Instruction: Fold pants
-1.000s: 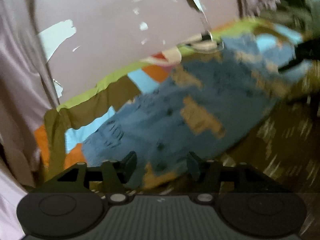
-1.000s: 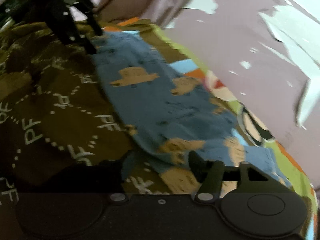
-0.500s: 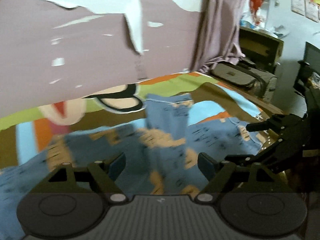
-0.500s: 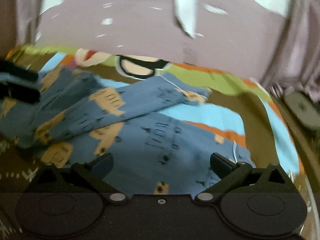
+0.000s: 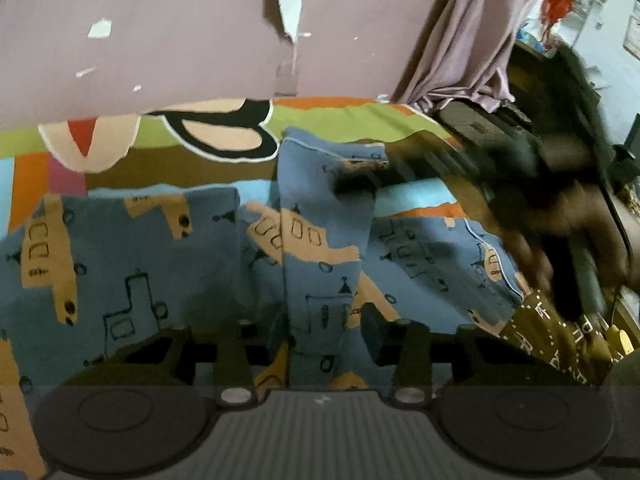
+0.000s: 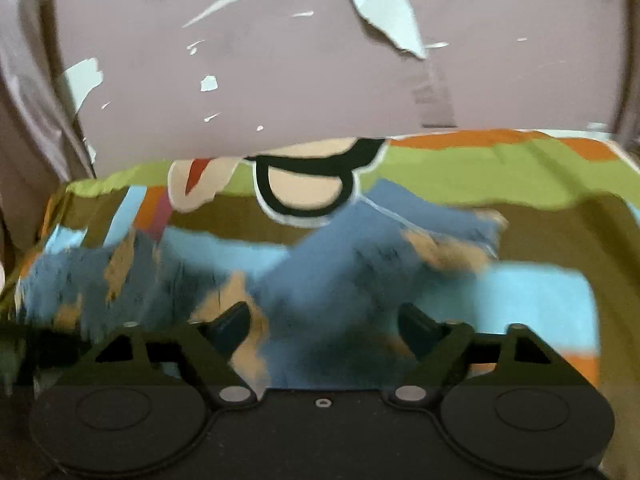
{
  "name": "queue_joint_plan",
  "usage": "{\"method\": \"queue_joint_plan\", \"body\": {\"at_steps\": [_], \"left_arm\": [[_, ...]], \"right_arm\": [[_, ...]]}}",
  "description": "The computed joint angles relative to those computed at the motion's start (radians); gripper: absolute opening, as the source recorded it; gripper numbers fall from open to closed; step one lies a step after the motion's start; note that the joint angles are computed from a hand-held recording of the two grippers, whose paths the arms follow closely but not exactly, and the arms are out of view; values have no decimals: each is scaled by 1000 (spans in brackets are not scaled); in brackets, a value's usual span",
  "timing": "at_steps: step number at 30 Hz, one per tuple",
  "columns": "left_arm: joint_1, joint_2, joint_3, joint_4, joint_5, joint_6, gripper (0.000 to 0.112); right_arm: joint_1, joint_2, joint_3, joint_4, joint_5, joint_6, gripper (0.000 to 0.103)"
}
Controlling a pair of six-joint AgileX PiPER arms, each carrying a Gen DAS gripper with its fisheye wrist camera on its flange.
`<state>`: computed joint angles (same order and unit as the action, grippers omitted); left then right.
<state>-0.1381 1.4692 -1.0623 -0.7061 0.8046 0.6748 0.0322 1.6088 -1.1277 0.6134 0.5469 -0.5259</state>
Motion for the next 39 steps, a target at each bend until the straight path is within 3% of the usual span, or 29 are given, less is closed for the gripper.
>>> {"method": "queue_joint_plan", "body": {"at_steps": [2, 4, 9, 12, 16, 18, 23, 28, 31, 34, 36, 39], "left_arm": [[-13, 13, -20, 48, 1, -69, 25], [-16, 28, -43, 84, 13, -125, 20], [-1, 58, -79, 93, 49, -161, 18], [1, 54, -76, 101, 53, -164, 17], [-12, 50, -75, 130, 39, -194, 8], [-16, 43, -74, 141, 35, -208, 5], [-54, -8, -50, 199, -8, -217, 2], [-114, -88, -27, 276, -41, -169, 2], [-147, -129, -14, 313, -39, -107, 2], [-163, -156, -2, 299, -2, -2, 0], [-199, -162, 6, 326, 16, 24, 0], [-264, -166, 37, 381, 7, 42, 1]], "right_arm": [[38, 108, -159, -129, 49, 160, 64], [83, 211, -311, -311, 97, 353, 57], [121, 378, -549, -479, 225, 572, 53], [138, 418, -610, -544, 273, 649, 44], [138, 390, -566, -593, 243, 687, 5], [112, 358, -512, -536, 201, 669, 1], [25, 177, -280, -335, 47, 527, 1], [-115, -185, 65, -75, -73, 315, 1], [-230, -412, 241, -3, -32, 298, 1], [-338, -616, 402, -58, 42, 405, 1], [-389, -677, 480, -88, 78, 469, 2], [-495, -716, 593, -11, 115, 455, 2]]}}
